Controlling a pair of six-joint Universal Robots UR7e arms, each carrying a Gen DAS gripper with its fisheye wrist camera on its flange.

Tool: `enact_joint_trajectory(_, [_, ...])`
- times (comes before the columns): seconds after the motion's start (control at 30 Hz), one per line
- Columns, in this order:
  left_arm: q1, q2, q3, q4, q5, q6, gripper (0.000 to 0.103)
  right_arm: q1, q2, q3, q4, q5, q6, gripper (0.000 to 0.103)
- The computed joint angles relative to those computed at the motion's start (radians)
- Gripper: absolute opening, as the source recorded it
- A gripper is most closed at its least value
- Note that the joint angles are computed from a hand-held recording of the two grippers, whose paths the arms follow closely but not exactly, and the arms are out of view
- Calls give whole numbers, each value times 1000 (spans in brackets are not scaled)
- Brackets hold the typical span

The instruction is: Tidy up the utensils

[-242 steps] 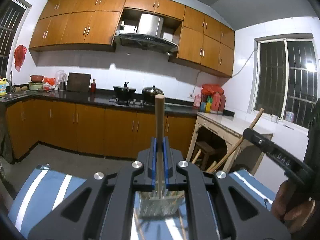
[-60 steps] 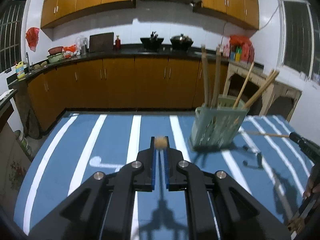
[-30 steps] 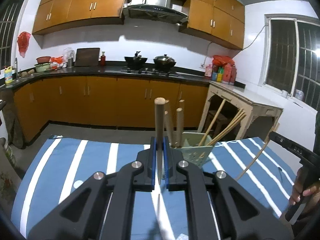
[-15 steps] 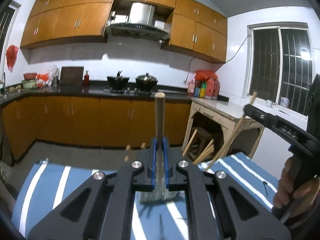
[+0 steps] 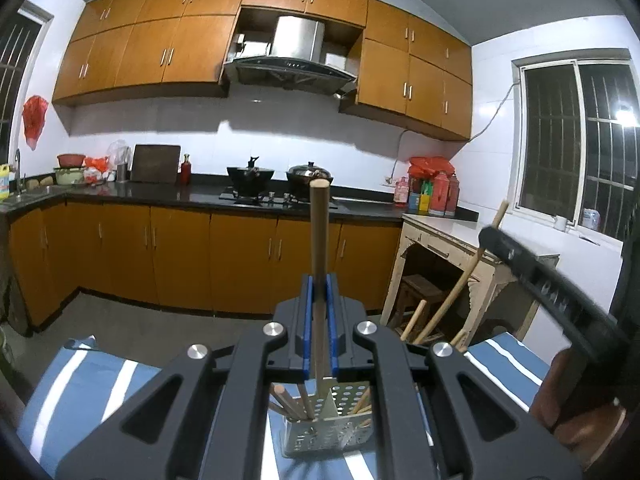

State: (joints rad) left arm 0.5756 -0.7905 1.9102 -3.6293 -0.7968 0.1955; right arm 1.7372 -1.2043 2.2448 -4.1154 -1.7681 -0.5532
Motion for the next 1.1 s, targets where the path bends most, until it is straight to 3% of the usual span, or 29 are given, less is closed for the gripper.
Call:
enact_joint_trajectory(0.2, [32, 13, -11, 36, -23, -17, 8, -36, 27, 1, 18, 9, 8, 8])
enact_joint_trajectory(0.57, [49, 5, 15, 83, -25, -85, 11, -40, 37, 2, 80, -12, 21, 10])
enact_joint_trajectory(0.6, [50, 1, 19, 86, -28, -94, 18, -38, 35, 3, 87, -19, 25, 18])
enact_joint_trajectory(0.63, [48, -3, 24, 82, -25, -99, 23, -35, 35, 4, 85, -24, 28, 33])
enact_joint_trajectory(0.7, [43, -14, 36, 62, -19, -103, 35, -31, 34, 12, 63, -28, 29, 47])
enact_joint_trajectory(0.87, [24, -52, 69, 41, -6, -116, 43, -12, -3, 39, 59, -37, 19, 50])
enact_joint_trajectory(1.1, [-42, -142, 194, 10, 44, -150, 63, 19, -72, 140, 20, -64, 12, 73])
